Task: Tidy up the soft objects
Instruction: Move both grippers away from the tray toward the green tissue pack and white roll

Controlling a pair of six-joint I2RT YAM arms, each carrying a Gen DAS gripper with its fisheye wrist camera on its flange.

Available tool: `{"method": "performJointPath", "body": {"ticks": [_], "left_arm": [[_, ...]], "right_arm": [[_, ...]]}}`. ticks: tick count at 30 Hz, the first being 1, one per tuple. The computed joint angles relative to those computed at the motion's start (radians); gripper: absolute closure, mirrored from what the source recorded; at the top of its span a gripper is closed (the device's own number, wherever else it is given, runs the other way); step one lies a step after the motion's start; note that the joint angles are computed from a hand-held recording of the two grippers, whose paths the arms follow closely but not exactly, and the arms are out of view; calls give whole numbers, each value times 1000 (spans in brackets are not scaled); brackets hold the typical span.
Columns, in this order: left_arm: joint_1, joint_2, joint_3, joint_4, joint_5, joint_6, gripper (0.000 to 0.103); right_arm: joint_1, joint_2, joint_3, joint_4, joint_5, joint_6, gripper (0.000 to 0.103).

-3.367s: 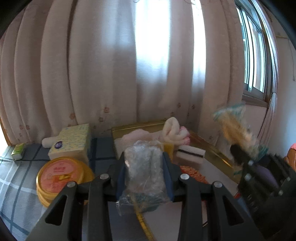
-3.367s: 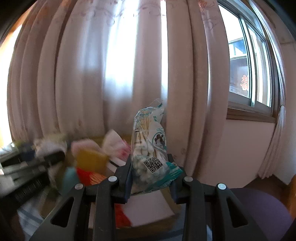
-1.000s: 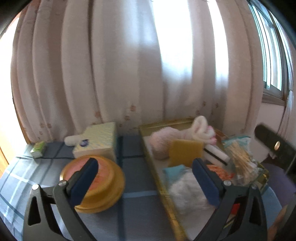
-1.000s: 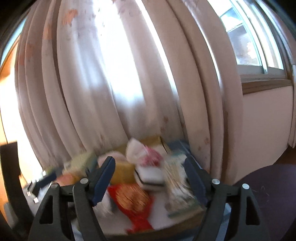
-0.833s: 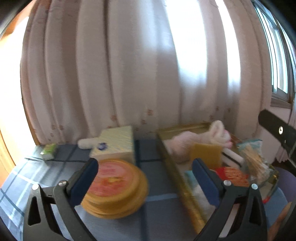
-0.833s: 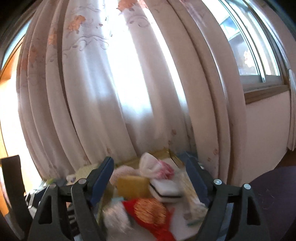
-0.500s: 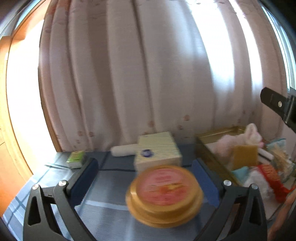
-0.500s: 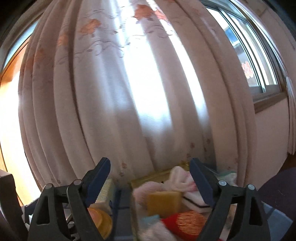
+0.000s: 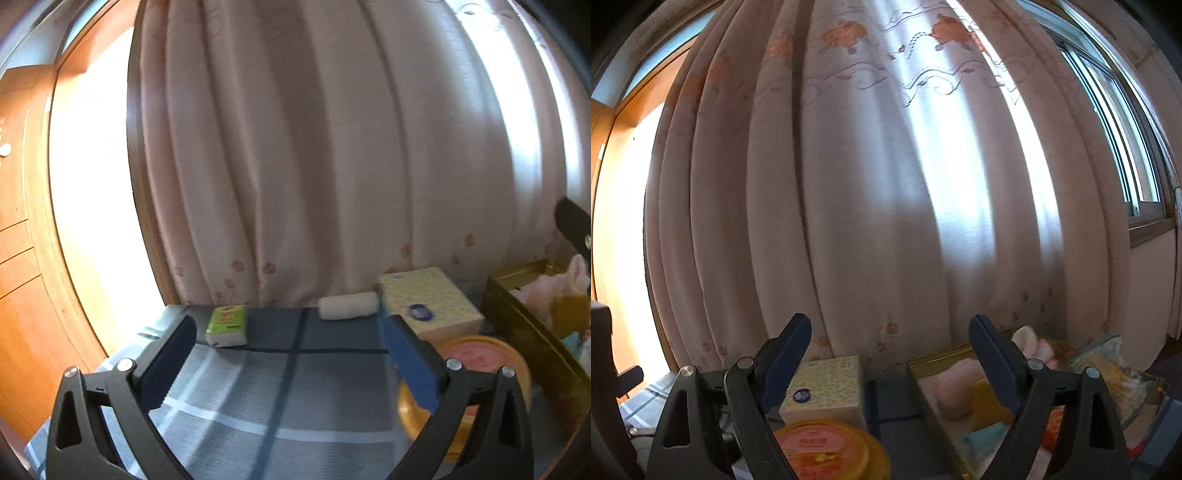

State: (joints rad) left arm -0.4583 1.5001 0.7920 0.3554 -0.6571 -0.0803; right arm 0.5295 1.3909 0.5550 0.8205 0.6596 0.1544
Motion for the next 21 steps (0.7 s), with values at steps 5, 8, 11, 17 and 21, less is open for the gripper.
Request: {"method": "performJointPath", "body": {"ticks": [5,8,11,17,21], "left_arm": [[77,10,15,-9,43,9,1],[115,11,21,-22,71,3,1],[150,18,37,-50,100,-4,1],[217,40,66,-77,127,34,1],[288,77,122,-148,168,26,1]], "right_arm": [[51,71,66,-35,63,38,14],[69,108,109,-67,67,68,14],[91,150,163,-103,79,88,14],[138,262,320,-221,107,98,14],[153,331,428,-325,95,143,14]]}}
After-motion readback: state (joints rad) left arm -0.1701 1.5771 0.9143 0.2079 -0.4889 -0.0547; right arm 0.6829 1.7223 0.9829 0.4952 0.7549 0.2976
